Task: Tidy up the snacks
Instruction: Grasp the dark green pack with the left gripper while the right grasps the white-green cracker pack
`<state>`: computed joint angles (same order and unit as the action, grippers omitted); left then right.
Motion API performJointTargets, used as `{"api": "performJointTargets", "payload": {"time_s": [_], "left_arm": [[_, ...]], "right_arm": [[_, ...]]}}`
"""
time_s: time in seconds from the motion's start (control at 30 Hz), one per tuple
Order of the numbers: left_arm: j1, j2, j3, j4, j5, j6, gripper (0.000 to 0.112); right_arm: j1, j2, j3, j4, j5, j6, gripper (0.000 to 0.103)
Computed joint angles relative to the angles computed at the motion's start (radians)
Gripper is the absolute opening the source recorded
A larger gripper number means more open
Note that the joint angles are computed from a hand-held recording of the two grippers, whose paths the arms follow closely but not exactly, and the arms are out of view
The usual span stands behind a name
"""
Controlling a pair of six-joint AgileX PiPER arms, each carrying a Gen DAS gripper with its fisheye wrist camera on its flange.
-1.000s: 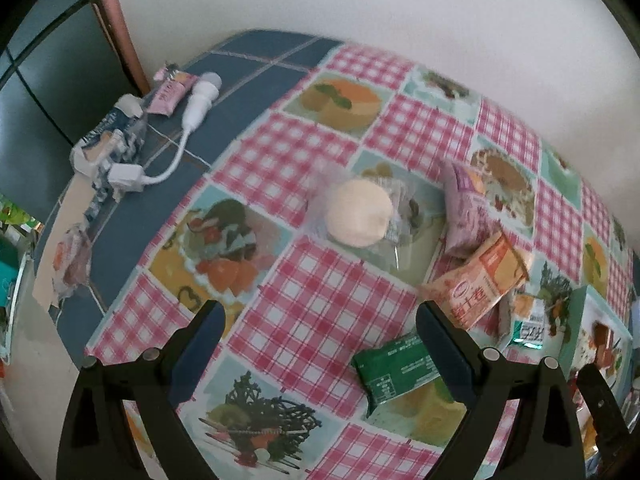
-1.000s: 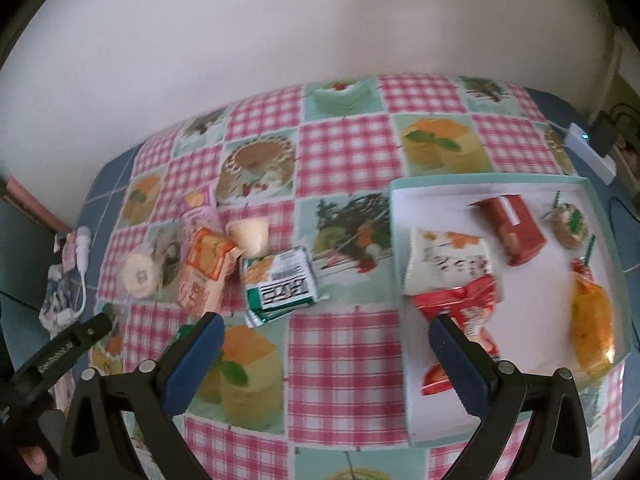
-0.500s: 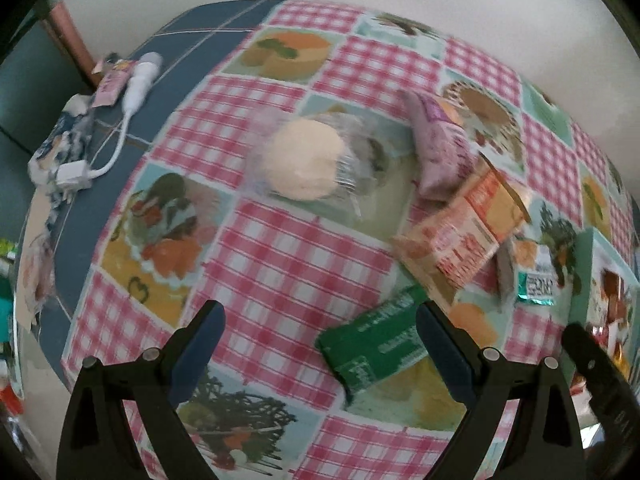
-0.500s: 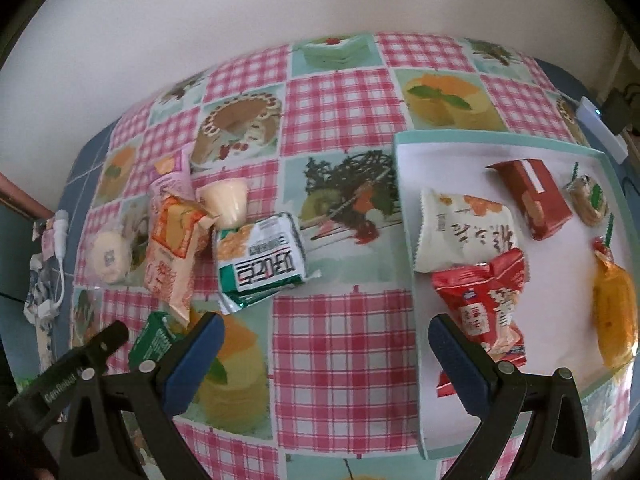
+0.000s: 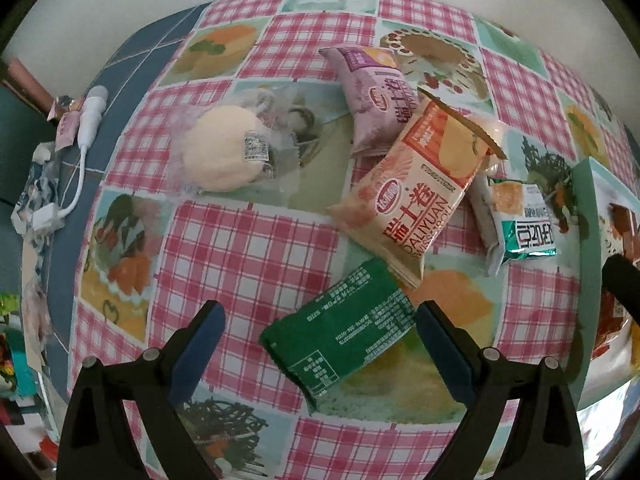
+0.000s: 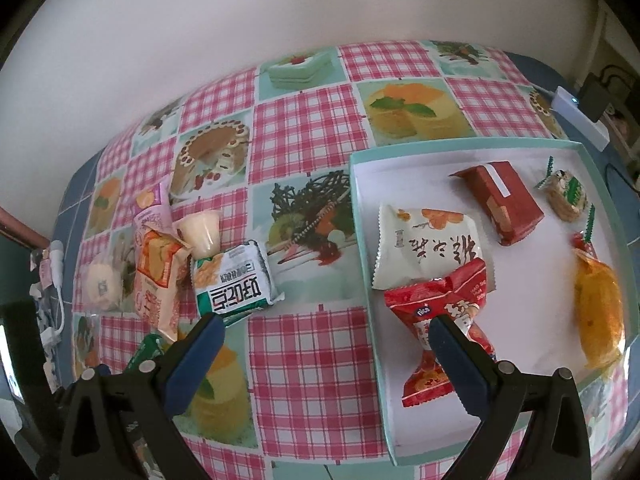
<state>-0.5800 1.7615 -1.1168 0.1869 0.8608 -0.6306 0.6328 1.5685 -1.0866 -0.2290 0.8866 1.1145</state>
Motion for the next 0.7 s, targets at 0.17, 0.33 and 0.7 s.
{"api": "performJointTargets", "payload": {"time_s": [0.17,0.33,0.7], "left_arm": [[-0.028,0.015,-0.033,0.004,0.025,0.021,0.096],[-0.061,0.058,-0.054,0.057,0.067,-0.023,0.096],[0.035,0.037,0.0,0.006,0.027,-0.015,0.071]], "right_arm": [[0.004,0.01,-0.006,0.001,0.002,0.0,0.103],[0.006,0.014,-0.01,-0.003,0.009,0.001,0.103],[0.024,0.048,-0.034,-0.028,-0.032,-0.02,0.103]]}}
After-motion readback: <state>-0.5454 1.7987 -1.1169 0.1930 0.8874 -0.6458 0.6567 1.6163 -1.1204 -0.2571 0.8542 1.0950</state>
